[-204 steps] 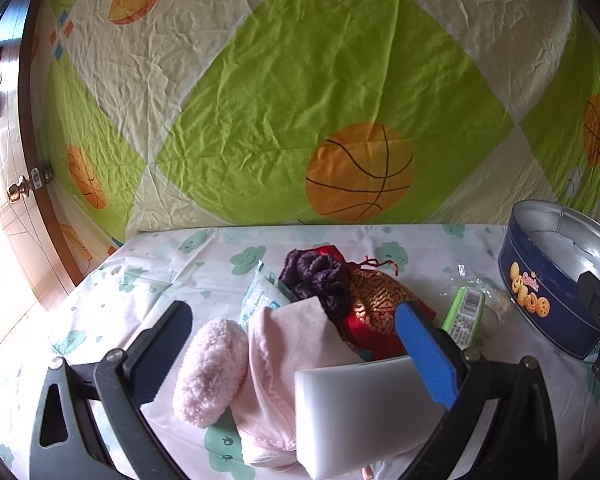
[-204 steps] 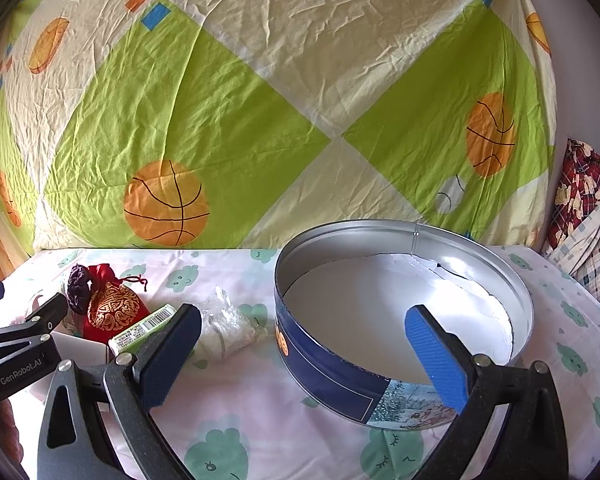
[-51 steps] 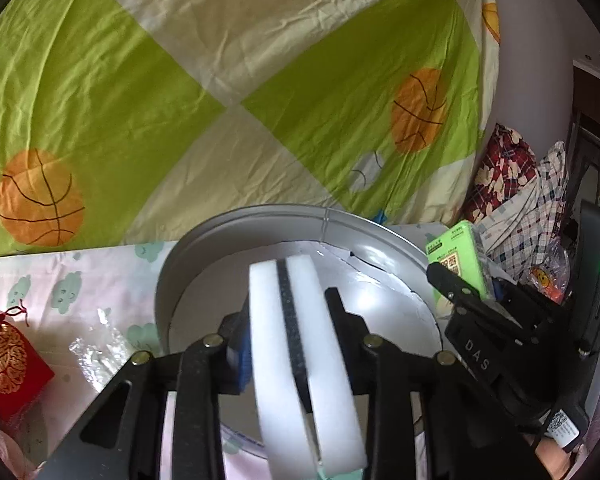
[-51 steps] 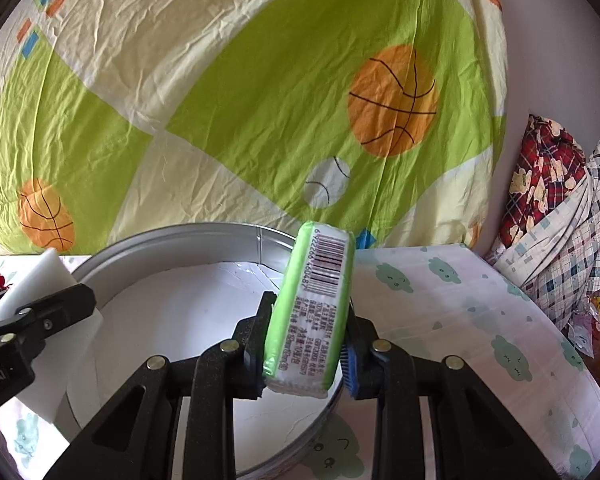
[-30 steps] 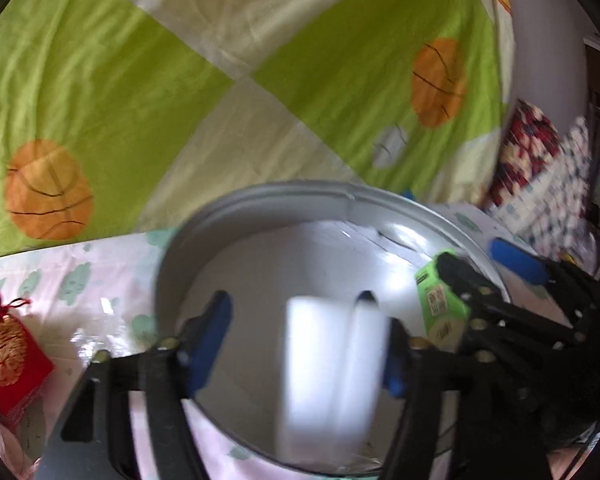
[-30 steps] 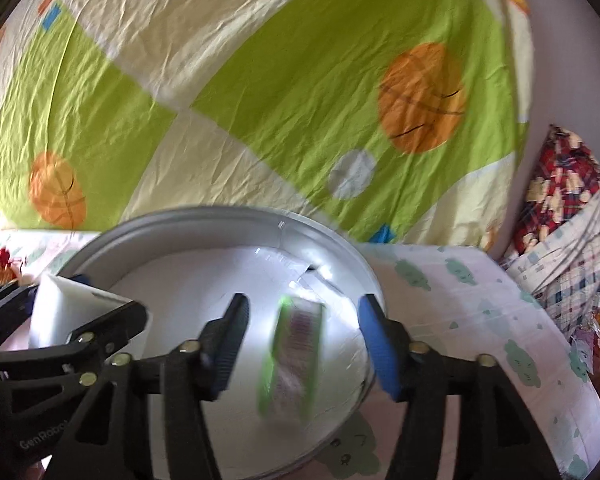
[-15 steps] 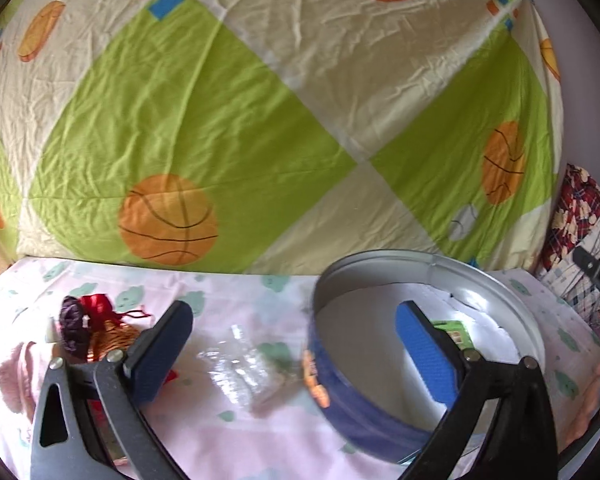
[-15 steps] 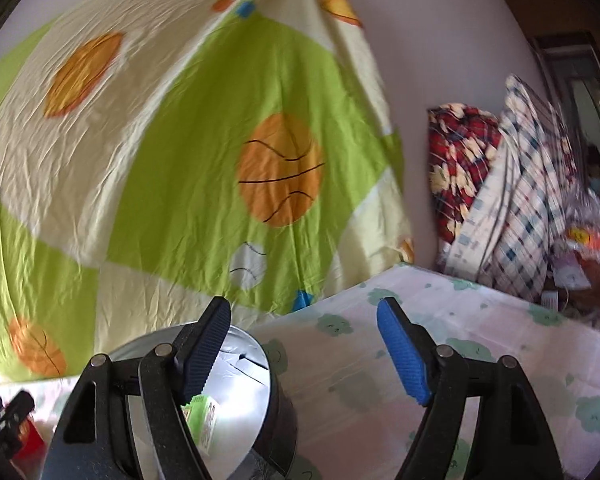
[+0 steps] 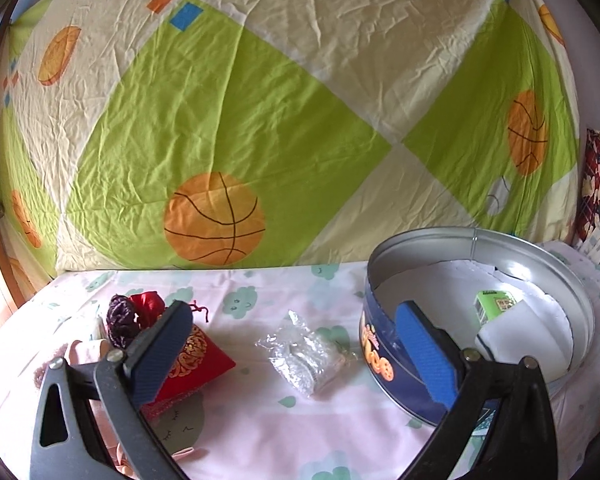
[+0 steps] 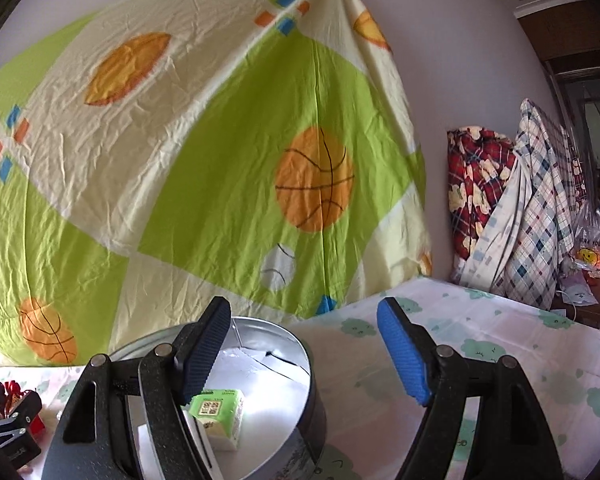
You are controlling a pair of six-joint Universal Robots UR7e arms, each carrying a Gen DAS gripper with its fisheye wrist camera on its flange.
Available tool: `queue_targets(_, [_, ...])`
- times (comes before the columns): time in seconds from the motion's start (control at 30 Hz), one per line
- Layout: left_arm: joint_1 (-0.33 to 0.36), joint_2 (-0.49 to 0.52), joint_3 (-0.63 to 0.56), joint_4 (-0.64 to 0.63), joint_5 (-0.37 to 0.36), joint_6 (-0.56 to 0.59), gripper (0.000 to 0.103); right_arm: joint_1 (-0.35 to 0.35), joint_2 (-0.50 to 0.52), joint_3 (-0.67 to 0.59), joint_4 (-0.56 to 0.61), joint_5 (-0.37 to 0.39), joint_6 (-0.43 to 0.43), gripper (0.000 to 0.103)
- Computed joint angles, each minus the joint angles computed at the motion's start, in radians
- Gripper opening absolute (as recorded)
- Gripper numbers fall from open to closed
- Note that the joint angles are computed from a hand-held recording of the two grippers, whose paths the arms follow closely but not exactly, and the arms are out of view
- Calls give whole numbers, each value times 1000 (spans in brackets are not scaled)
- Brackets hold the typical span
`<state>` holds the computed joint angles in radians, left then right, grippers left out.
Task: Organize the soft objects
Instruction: 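Open the right gripper to drop the green box while the left drops the foam block into the tin, then grasp the pink cloth with the right gripper while the left gripper moves toward the pink fluffy puff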
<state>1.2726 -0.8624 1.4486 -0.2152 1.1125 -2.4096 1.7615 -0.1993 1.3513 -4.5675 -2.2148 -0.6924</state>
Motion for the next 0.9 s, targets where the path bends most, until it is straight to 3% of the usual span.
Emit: queue_targets(0.9, [58,-65,4,73,41,-12,103,46,51,5,44,0,70,78])
